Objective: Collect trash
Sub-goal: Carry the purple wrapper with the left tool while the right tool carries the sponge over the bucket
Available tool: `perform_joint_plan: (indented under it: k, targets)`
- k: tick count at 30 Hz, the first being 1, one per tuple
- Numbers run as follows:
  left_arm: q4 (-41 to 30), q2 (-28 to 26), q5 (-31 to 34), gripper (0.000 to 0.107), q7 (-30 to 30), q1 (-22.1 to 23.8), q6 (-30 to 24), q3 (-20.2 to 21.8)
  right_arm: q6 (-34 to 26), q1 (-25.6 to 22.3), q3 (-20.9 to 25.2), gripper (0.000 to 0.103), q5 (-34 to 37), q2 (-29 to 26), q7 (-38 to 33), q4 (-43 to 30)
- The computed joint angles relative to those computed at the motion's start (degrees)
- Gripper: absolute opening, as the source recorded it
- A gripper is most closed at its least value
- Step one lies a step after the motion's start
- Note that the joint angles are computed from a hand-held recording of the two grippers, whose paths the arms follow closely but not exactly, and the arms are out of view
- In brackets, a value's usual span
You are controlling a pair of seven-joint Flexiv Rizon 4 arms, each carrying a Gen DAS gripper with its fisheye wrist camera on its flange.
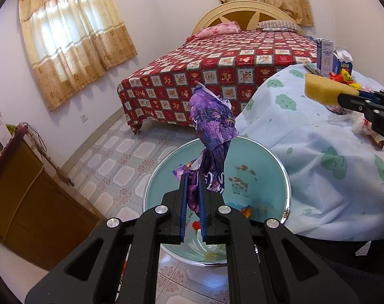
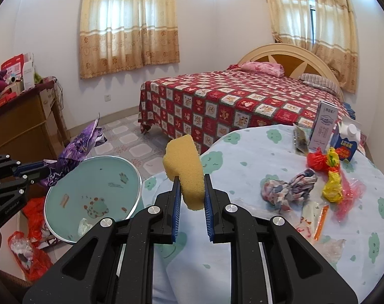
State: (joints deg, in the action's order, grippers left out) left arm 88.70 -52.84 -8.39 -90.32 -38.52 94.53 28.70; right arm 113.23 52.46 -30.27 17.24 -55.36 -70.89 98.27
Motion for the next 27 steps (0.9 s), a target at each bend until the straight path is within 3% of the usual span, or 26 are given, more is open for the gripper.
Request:
perform_joint_plan:
  k: [27]
  targets:
    - [1.7,0.3,0.5,0.008,-4.0,1.2,-1.6,1.7,-1.9,-1.4,2.9,0.018,-4.9,-1.4,-1.0,-4.2]
